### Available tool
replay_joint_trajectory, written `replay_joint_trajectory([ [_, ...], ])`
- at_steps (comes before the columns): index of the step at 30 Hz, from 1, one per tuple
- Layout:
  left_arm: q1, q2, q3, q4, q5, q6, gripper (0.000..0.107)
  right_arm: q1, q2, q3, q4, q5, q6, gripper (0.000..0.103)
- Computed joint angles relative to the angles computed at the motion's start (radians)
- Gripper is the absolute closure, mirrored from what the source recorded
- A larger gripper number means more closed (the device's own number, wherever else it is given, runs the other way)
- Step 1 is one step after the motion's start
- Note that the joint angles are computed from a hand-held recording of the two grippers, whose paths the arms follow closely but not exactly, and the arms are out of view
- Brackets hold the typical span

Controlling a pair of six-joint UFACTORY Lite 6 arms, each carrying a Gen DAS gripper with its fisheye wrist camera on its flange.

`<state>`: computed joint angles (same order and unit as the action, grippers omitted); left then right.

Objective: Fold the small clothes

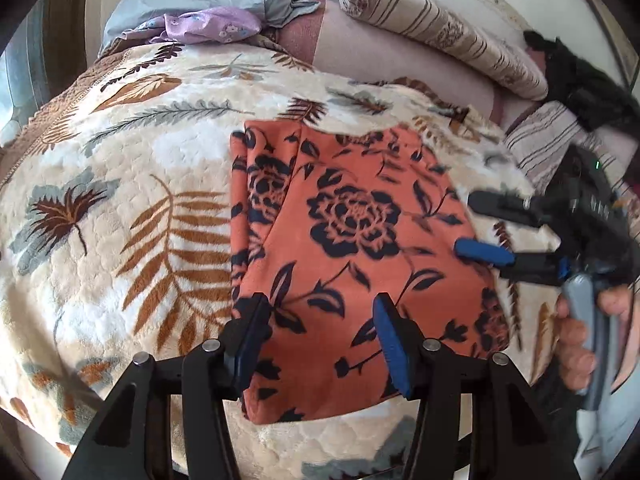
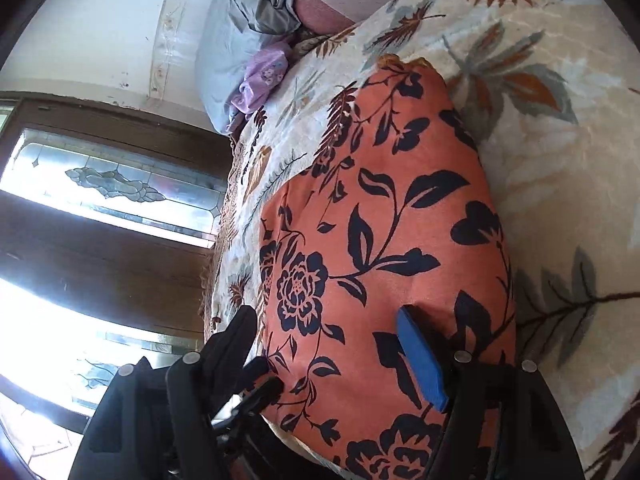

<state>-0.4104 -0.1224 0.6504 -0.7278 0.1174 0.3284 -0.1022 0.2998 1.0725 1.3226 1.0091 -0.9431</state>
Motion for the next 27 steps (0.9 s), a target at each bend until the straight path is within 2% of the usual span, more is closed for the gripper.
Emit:
replay_joint_trajectory([
  [3, 0.144, 0.073, 0.127, -0.304, 0.123, 0.314, 0.04, -0.043, -0.074, -0.05, -0.022, -0.004, -0.027, 0.028],
  [4, 0.192, 0.143, 0.191, -0.383, 0.155, 0.412, 0.039, -0.064, -0.095, -0.07, -0.029, -0.005, -0.036, 0.028],
  [6, 0.279, 0.34, 0.362, -0.453, 0.258, 0.483, 0.039, -0.108, -0.123, -0.104, -0.043, -0.009, -0.045, 0.028],
  [8, 0.332, 0.54, 0.547, -0.434, 0.37, 0.433, 0.04, -0.152, -0.132, -0.125, -0.048, 0.007, -0.05, 0.028],
  [9, 0.345, 0.623, 0.634, -0.391, 0.396, 0.37, 0.041, -0.173, -0.136, -0.132, -0.056, 0.017, -0.049, 0.028],
  [12, 0.359, 0.767, 0.804, -0.323, 0.418, 0.273, 0.065, -0.205, -0.151, -0.148, -0.075, 0.031, -0.056, 0.028],
  [13, 0.356, 0.812, 0.857, -0.261, 0.414, 0.21, 0.067, -0.205, -0.149, -0.151, -0.077, 0.031, -0.058, 0.028],
  [15, 0.369, 0.884, 0.908, -0.263, 0.433, 0.186, 0.067, -0.214, -0.139, -0.156, -0.094, 0.033, -0.061, 0.028],
  [18, 0.398, 0.845, 0.823, -0.416, 0.431, 0.31, 0.065, -0.223, -0.128, -0.165, -0.098, 0.037, -0.06, 0.028],
  [20, 0.389, 0.761, 0.74, -0.403, 0.389, 0.303, 0.062, -0.233, -0.133, -0.174, -0.093, 0.047, -0.064, 0.028],
  [23, 0.368, 0.584, 0.569, -0.452, 0.343, 0.392, 0.058, -0.248, -0.146, -0.189, -0.097, 0.058, -0.066, 0.028],
  [25, 0.346, 0.433, 0.428, -0.506, 0.306, 0.461, 0.038, -0.266, -0.168, -0.216, -0.097, 0.071, -0.068, 0.028],
  [27, 0.319, 0.278, 0.288, -0.532, 0.265, 0.504, 0.029, -0.286, -0.201, -0.25, -0.1, 0.082, -0.077, 0.028],
])
